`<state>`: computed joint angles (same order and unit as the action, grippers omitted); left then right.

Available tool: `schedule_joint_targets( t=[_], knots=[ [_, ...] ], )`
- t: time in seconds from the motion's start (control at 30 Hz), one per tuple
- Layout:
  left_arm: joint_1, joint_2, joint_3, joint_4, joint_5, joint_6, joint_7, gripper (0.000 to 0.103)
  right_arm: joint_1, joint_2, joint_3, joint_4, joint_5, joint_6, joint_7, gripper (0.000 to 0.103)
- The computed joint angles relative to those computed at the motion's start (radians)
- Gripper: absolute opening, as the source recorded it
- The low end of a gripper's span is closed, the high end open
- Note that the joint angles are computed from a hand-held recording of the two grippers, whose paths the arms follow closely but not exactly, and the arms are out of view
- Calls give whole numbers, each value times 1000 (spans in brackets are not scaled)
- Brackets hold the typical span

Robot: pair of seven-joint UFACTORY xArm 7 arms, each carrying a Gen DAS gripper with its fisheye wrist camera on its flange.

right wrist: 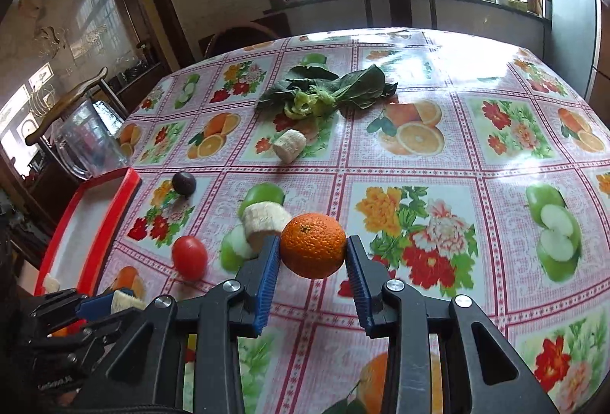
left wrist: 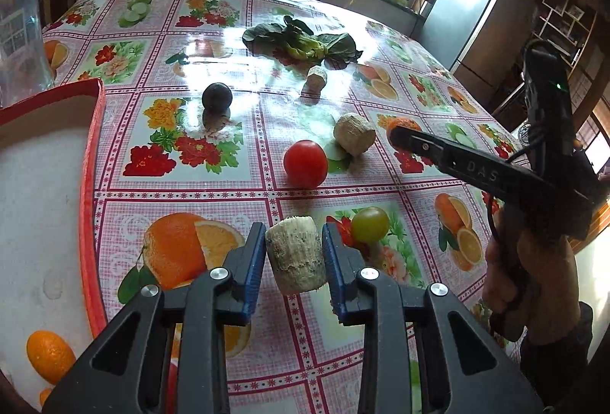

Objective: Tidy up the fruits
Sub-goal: 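Grasp another white cylindrical piece with the left tool while the right tool grasps an orange, then carry the white piece with the left tool while the right tool carries the orange toward the tray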

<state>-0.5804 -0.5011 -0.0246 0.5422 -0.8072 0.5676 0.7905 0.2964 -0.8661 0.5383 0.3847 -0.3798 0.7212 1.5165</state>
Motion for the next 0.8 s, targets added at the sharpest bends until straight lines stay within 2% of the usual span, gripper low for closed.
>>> schedule_joint_targets(
  t=[0.3,0.8],
  knots=[
    [33,-133,36,-68,34,46,-30,27,74,20,103,83,36,48,95,36],
    [62,-315,103,-136,110,92,-64,27,64,183,204,241,-54,48,211,36]
  ],
)
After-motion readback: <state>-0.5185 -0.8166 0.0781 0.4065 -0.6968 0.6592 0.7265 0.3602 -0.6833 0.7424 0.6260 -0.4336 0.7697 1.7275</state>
